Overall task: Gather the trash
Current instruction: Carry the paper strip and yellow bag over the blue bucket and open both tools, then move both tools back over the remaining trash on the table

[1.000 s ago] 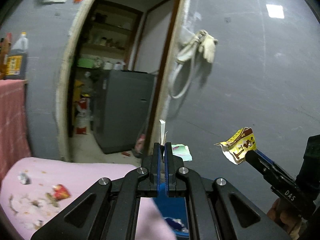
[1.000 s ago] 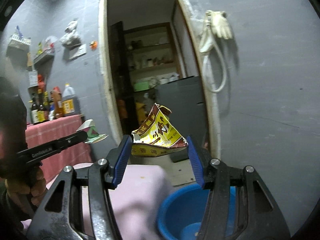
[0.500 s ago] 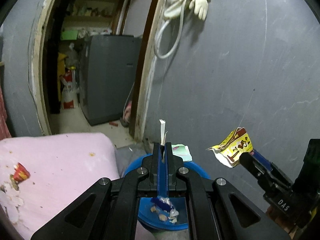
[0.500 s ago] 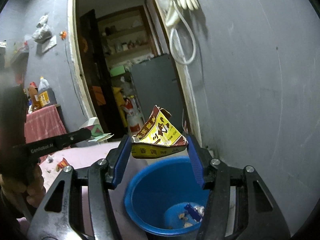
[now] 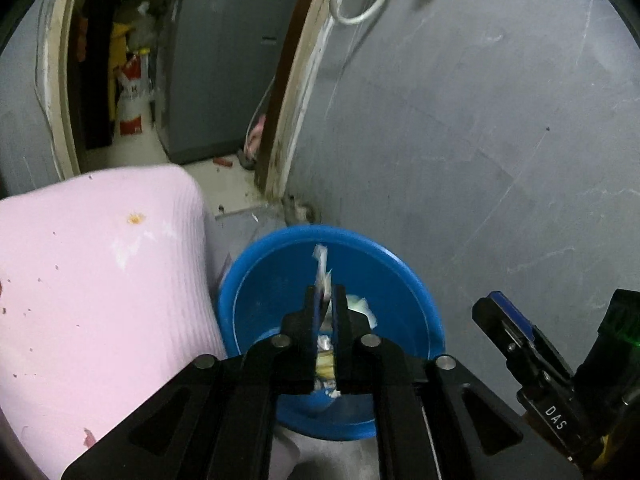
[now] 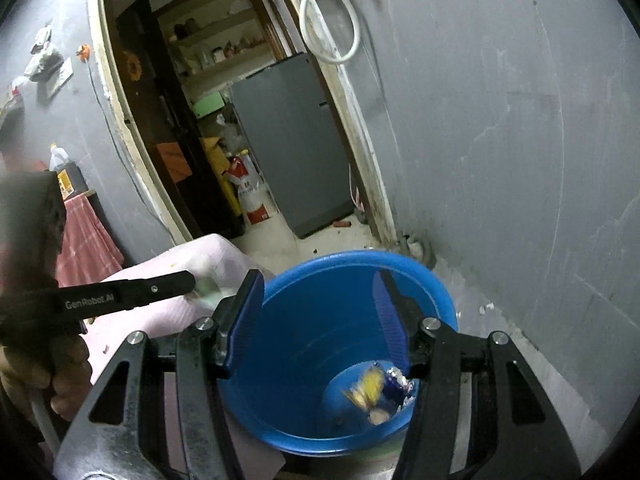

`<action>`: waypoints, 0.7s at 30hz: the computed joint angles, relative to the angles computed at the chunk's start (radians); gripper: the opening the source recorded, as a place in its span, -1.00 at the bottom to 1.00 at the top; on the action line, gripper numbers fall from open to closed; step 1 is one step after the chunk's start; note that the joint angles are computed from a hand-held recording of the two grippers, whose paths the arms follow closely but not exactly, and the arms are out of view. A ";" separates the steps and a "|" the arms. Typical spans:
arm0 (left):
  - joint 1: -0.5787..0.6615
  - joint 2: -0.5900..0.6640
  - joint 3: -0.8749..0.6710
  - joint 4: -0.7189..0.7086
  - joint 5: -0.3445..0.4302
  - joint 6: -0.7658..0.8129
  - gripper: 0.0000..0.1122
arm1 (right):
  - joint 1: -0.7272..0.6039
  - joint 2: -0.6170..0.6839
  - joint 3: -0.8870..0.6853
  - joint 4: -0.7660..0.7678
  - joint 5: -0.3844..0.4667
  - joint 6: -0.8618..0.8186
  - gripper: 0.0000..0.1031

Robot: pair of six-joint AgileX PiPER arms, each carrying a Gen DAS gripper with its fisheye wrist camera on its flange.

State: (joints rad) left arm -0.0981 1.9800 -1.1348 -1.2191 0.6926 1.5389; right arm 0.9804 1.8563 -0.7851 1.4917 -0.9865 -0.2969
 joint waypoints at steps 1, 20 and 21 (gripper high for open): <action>-0.002 0.007 0.001 0.000 -0.008 0.003 -0.78 | -0.002 0.003 0.000 0.001 0.005 0.003 0.09; 0.214 -0.136 0.068 -0.132 0.145 0.139 0.41 | 0.108 -0.036 -0.153 0.127 -0.181 -0.274 0.60; 0.236 -0.142 0.065 -0.146 0.161 0.149 0.53 | 0.117 -0.035 -0.179 0.132 -0.198 -0.302 0.64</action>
